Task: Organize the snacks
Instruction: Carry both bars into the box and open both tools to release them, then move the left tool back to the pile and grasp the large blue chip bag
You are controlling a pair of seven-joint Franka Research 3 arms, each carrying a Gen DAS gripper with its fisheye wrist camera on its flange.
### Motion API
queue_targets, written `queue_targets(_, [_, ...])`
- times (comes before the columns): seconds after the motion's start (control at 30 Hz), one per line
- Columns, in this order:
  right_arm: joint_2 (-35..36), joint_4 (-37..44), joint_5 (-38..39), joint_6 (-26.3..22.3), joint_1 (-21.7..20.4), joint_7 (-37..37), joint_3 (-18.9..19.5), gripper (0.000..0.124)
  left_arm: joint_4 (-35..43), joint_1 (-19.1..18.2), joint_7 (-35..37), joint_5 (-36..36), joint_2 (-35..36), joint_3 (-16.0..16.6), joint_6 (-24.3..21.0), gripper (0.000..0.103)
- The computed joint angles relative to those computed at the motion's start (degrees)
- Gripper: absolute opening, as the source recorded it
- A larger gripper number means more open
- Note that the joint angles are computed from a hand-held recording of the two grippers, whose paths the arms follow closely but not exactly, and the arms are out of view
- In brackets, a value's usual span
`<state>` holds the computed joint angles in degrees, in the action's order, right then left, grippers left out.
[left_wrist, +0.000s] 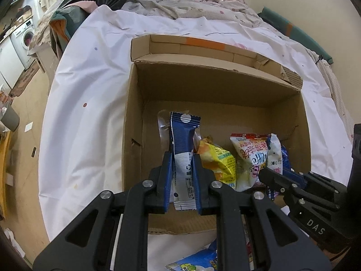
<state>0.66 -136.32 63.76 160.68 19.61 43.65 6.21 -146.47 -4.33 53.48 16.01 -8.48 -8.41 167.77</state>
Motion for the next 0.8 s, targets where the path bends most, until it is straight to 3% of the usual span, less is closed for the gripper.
queue_targets(0.27, [-0.73, -0.05, 4.11, -0.14, -0.02, -3.02, -0.28, 0.022, -0.03, -0.52, 1.85, -1.88, 0.22, 0.31, 0.17, 0.017])
queue_targets(0.33, [-0.85, -0.06, 4.95, -0.6, -0.22, -2.94, -0.54, 0.023, -0.25, -0.32, 1.58, -1.37, 0.02, 0.15, 0.64, 0.026])
queue_targets(0.4, [-1.12, -0.17, 6.12, -0.78, -0.37, -3.32, -0.71, 0.023, -0.55, 0.62, -0.28, 0.78, -0.4, -0.56, 1.19, 0.045])
queue_targets(0.47, [-1.27, -0.22, 6.61, -0.45, -0.39, -3.38, -0.76, 0.028, -0.7, 1.24, -1.97, 2.5, -0.8, -0.99, 1.49, 0.061])
queue_targets(0.5, [-1.35, -0.16, 7.43, -0.81, -0.55, -3.74, -0.95, 0.039, -0.69, 1.21, -2.27, 2.66, -0.94, -0.93, 1.5, 0.071])
queue_targets(0.53, [-1.52, -0.16, 8.92, -1.09, -0.65, -4.46, -1.07, 0.058, -0.71, 0.89, -2.04, 2.24, -1.0, -0.64, 1.61, 0.074])
queue_targets(0.6, [-2.11, -0.31, 13.22, -0.52, -0.65, -7.52, -1.16, 0.072, -0.93, 0.77, -2.09, 2.06, -1.18, -0.42, 2.06, 0.075])
queue_targets(0.8, [-2.52, -0.4, 13.81, 0.03, -0.76, -7.9, -1.49, 0.072, -1.08, 0.49, -2.22, 0.84, -1.14, 0.08, 1.69, 0.075])
